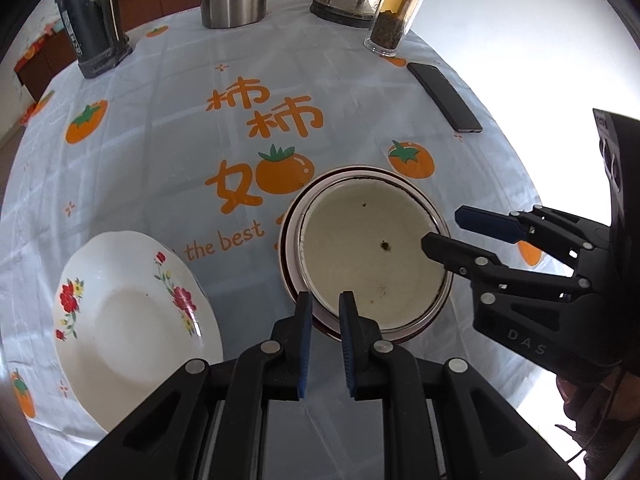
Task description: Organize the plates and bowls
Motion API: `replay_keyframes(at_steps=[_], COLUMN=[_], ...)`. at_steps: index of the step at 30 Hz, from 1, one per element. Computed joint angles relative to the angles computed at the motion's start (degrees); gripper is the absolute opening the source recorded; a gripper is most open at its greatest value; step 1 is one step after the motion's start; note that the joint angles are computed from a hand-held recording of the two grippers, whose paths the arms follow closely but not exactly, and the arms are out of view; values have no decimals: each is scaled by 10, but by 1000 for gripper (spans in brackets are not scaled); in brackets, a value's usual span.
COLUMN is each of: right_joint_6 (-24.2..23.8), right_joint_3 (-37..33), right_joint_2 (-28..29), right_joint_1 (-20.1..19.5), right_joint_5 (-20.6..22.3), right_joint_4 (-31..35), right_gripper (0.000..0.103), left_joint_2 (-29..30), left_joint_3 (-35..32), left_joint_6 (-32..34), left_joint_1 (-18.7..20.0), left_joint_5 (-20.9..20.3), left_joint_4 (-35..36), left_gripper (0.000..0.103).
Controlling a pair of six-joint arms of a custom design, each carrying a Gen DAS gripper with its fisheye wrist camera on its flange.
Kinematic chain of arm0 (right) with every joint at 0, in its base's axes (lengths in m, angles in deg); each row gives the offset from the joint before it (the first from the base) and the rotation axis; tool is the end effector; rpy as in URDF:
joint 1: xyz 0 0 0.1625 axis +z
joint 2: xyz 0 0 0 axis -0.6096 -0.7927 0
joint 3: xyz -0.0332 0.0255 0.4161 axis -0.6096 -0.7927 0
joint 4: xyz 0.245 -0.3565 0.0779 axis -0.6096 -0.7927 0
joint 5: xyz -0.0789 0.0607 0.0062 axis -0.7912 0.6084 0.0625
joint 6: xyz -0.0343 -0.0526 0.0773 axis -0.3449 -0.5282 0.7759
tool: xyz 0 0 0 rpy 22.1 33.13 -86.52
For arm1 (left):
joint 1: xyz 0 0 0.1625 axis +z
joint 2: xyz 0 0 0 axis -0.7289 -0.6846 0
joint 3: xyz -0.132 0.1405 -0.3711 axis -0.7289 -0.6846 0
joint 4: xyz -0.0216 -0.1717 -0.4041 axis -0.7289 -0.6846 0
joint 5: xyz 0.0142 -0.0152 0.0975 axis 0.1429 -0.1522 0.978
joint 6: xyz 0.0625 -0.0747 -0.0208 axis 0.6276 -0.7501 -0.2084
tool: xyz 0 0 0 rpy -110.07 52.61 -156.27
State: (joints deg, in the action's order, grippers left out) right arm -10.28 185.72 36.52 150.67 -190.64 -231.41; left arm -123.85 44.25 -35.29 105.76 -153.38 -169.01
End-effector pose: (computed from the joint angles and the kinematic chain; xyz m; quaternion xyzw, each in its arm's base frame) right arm 0.3060 -0.5708 0.0967 -0.0644 -0.9010 0.2631 0.3388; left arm -0.1930 -0.6563 0.2414 0.4332 0.8747 0.0594 0.2090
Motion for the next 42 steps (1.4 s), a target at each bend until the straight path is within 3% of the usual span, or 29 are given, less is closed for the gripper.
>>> replay_keyframes(at_steps=[19, 32, 36, 42], right_joint_6=[17, 18, 19, 11], right_joint_3=[28, 23, 22, 18], right_joint_2=[-15, -7, -4, 2], right_joint_1=[12, 1, -8, -19], right_joint_5=[-11, -1, 9, 32], right_joint_4=[-35, -44, -50, -48], right_gripper=[56, 56, 55, 33], left_joint_2=[-1, 5, 10, 14], left_joint_3=[3, 3, -1, 3], left_joint_6=[-7, -19, -24, -23], left_joint_1=[4, 5, 8, 7], left_joint_5=[3, 3, -2, 5], left_joint_4=[-13, -19, -13, -22], left_gripper=[19, 30, 30, 31])
